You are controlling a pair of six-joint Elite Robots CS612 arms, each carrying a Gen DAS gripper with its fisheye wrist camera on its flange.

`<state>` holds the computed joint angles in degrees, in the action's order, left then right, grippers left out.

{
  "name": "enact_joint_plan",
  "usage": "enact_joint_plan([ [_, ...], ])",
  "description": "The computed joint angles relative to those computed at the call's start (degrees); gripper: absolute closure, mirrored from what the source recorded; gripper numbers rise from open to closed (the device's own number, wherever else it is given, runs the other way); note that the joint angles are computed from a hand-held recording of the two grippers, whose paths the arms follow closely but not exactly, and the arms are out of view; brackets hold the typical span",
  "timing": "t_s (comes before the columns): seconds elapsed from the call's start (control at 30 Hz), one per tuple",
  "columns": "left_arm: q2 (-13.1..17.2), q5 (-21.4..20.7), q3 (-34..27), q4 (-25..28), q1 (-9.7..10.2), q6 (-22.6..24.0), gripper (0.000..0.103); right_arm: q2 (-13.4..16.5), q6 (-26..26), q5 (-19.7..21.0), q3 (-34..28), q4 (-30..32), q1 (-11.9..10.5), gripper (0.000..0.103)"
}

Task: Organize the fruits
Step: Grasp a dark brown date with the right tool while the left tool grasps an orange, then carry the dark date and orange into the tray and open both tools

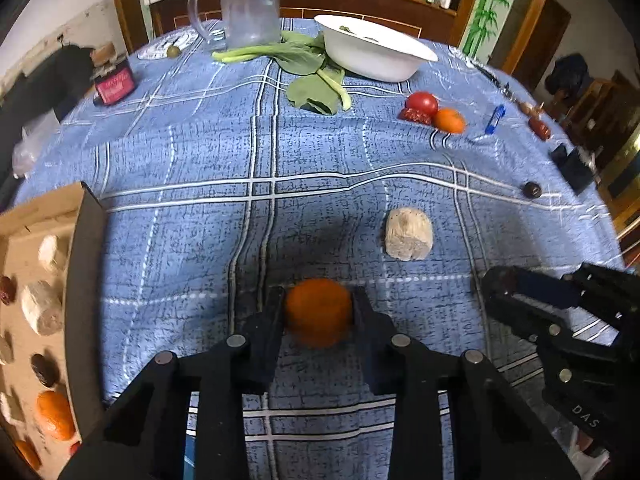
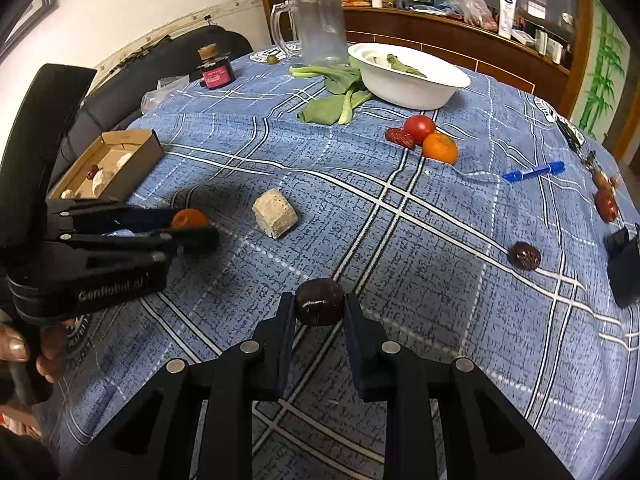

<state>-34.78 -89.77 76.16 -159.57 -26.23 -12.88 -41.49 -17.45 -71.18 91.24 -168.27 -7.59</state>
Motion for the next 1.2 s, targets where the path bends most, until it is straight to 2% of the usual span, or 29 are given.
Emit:
enact_joint_plan([
  [0.13,-0.86,-2.64,1.77,-2.44,0.53,-0.61,0.072,-0.53,1.16,0.14,0.87,-1.15,-0.01,0.078],
  [0.33,-3.52,-3.27,6.54,-6.11,0.34,0.03,0.072,-1.74,1.86,-0.61,2.83,-3.31,0.18,0.078],
  [0.53,-5.58,-6.06,10.72,-8.72,0.67,-1.7,0.072,-3.15,1.73,-1.57,5.63,-4.64,0.41,0.078],
  [0.83,-9.04,-5.45,16.87,-13.84,0.74,-2.69,0.072,-4.38,1.19,-2.34,8.29,-5.06,1.34,0.077],
  [1.2,-12.3,-3.32,21.46,-17.59,3.44,-6.13,0.072,-4.22,-0.02,0.18,5.93,-4.3,4.51,0.077],
])
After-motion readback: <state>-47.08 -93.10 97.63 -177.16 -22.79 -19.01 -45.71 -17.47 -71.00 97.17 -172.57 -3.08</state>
